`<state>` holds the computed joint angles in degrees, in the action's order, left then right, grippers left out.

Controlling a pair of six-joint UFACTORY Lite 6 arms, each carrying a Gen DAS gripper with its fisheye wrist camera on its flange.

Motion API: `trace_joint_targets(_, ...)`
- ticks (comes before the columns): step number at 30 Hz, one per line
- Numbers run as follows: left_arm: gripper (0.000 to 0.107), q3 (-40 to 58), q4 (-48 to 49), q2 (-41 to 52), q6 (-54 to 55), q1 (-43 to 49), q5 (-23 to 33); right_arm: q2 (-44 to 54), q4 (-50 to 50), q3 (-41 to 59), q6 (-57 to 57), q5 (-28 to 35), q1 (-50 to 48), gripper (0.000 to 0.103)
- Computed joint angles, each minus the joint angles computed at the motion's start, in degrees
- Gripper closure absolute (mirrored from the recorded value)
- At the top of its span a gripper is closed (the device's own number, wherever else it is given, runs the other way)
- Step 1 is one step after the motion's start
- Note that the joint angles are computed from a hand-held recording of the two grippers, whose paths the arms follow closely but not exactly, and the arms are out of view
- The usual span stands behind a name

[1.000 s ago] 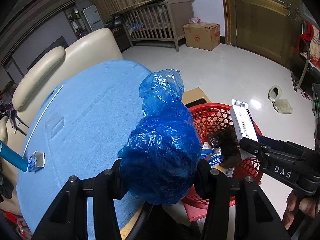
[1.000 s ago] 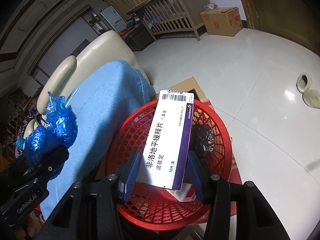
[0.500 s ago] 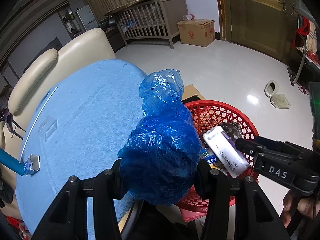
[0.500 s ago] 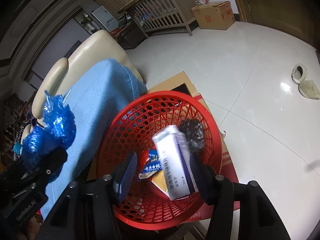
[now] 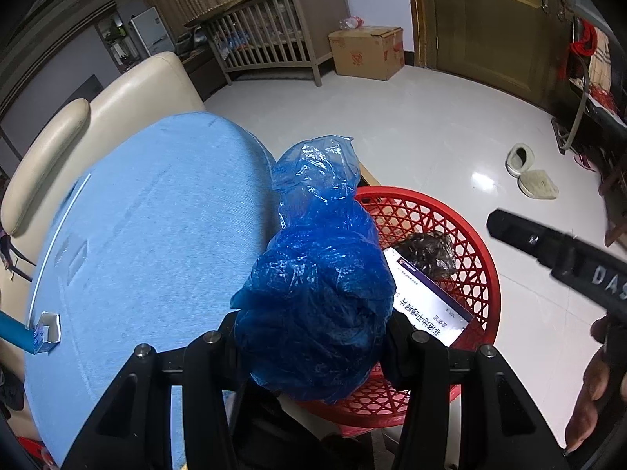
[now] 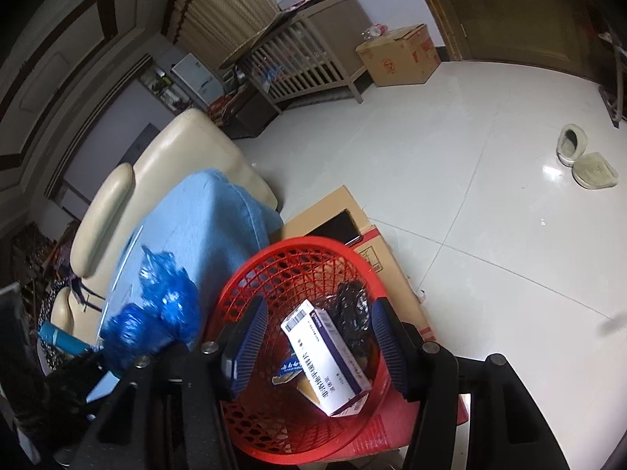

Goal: Collect trash
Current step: 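Open right gripper dropping white box while left gripper drops blue bag into basket, then move both open grippers back over the table toward the remaining trash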

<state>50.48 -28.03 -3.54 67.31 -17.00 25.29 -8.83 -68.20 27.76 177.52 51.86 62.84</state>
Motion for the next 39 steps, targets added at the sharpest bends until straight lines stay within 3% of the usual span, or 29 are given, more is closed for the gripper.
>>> trace_joint_targets(7,0.051,1.73,6.37,3.95,-7.44,-2.65,0.42,-0.64,-1.0,-1.17,1.47,-0.04,0.26,0.044)
trace_joint_targets(12,0.034,1.53,10.25,5.4,-10.88,-4.52,1.36,-0.65,-1.44,-1.62,2.29,0.03,0.64,0.044)
trace_joint_targets(17,0.034,0.19,9.08,3.75,-8.34,-3.77,2.07,-0.65,-0.67,-0.97,1.25,0.97,0.93,0.044)
trace_joint_targets(23,0.034,4.07,0.93,4.03,1.75,5.32,6.47,1.72,-0.17,3.9,-4.08,1.73,-0.39,0.044)
trace_joint_targets(31,0.034,22.63,-11.42,15.39,11.82,27.02,18.23,15.79,-1.31,22.04,-18.52,-4.15,-5.93,0.044)
trace_joint_targets(35,0.033,37.55,-12.6,27.55,9.42,36.7,21.8,27.2,0.24,36.64,-29.78,-8.67,-8.35,0.044)
trace_joint_targets(39,0.033,51.27,-10.5,38.91,4.42,42.96,21.76,39.62,6.09,54.35,-45.56,-11.44,-9.8,0.044)
